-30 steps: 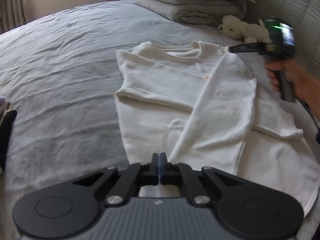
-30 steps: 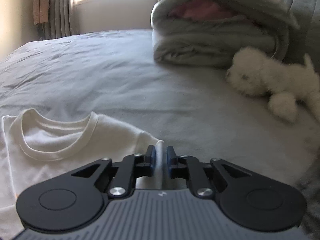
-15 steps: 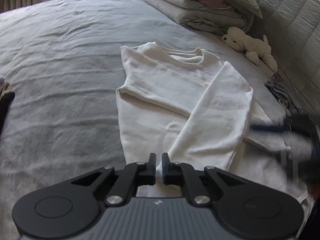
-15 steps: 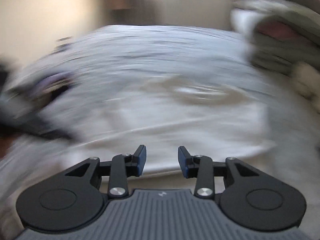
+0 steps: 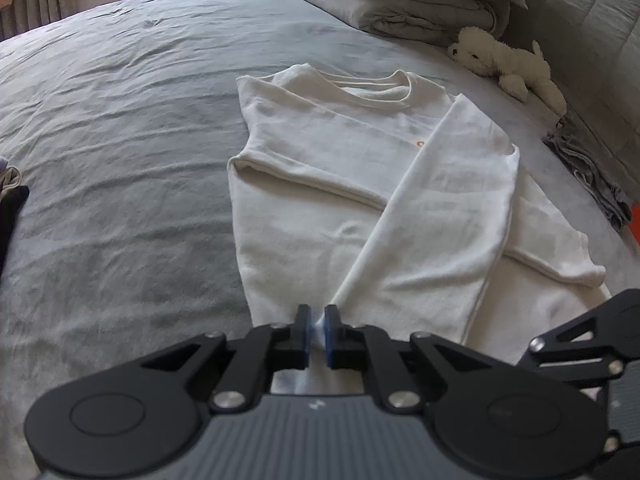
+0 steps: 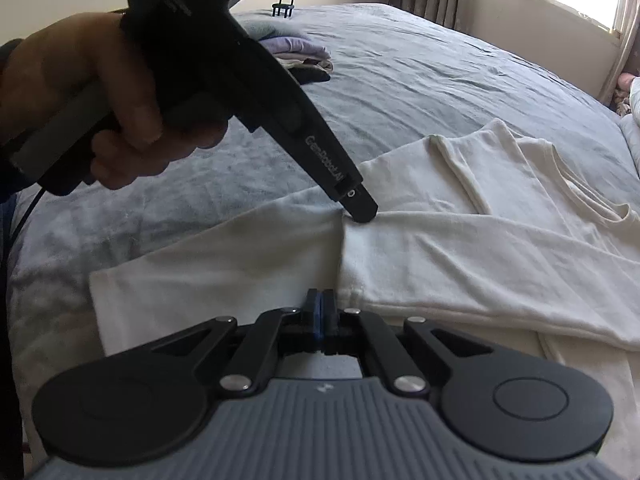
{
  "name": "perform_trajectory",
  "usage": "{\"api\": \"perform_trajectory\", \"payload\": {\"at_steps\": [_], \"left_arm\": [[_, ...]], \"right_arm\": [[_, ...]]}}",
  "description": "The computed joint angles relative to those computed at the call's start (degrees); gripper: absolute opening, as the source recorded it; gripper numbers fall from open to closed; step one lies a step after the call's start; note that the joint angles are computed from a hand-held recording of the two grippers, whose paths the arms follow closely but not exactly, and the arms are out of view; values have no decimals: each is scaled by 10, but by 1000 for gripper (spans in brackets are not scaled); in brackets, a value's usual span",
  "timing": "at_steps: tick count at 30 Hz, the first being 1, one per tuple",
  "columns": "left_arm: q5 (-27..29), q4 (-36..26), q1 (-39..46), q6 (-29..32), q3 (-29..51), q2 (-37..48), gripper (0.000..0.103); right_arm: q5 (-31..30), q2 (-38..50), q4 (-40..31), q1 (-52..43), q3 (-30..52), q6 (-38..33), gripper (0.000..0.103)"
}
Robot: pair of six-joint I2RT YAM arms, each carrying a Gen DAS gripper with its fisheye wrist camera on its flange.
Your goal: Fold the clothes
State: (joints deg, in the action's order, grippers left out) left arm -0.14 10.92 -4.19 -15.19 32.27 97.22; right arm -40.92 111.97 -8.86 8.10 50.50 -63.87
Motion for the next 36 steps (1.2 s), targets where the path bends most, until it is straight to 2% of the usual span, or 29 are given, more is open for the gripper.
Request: {"api": "perform_trajectory", "payload": {"at_steps": [3,4,5,7,10,12,13,14,18,19,20,22,27,30,34,36], "left_arm": [[-5,1,-4,-1,0,0,6],[-8,1,-5,0,1,1,6],[-9,2,-6,0,1,3,6],[-8,2,-5,-1,1,3,6],[-9,3,-6,-1,2,5,6],[-10,3,-6,-1,3,5,6],[-11,3,-7,-1,3,6,6],[-11,3,-7,-1,3,6,6],[-13,3,-8,-2,3,5,6],[-13,3,-8,-1,3,5,6],[-13,3,-8,-1,3,5,6],[-15,4,-9,-2,3,6,6],[-15,6,-9,-3,3,8,6],[-17,7,-10,-3,5,10,6],[-15,9,-8,-2,5,12,6],[-17,10,-9,-3,5,12,6]], "right_arm": [[-51,-21,-6,-20,-9,-3,10],[-69,-31,16,-28,-20,13,18],[-77,-36,49,-30,-31,38,30],[-47,-29,97,-20,-38,67,38],[10,10,36,-3,3,48,38],[20,-1,16,1,0,25,37],[20,-8,2,1,1,13,27],[15,-12,0,-1,0,7,24],[-15,-38,77,-14,-44,3,27],[-25,-46,104,-18,-58,3,31],[-31,-51,129,-19,-70,7,41],[-37,-54,170,-18,-87,12,50],[-31,-47,226,-12,-102,16,50],[-47,-48,220,-29,-100,12,50],[-6,-22,207,-12,-87,-20,50],[7,-12,217,-4,-88,-32,45]]}}
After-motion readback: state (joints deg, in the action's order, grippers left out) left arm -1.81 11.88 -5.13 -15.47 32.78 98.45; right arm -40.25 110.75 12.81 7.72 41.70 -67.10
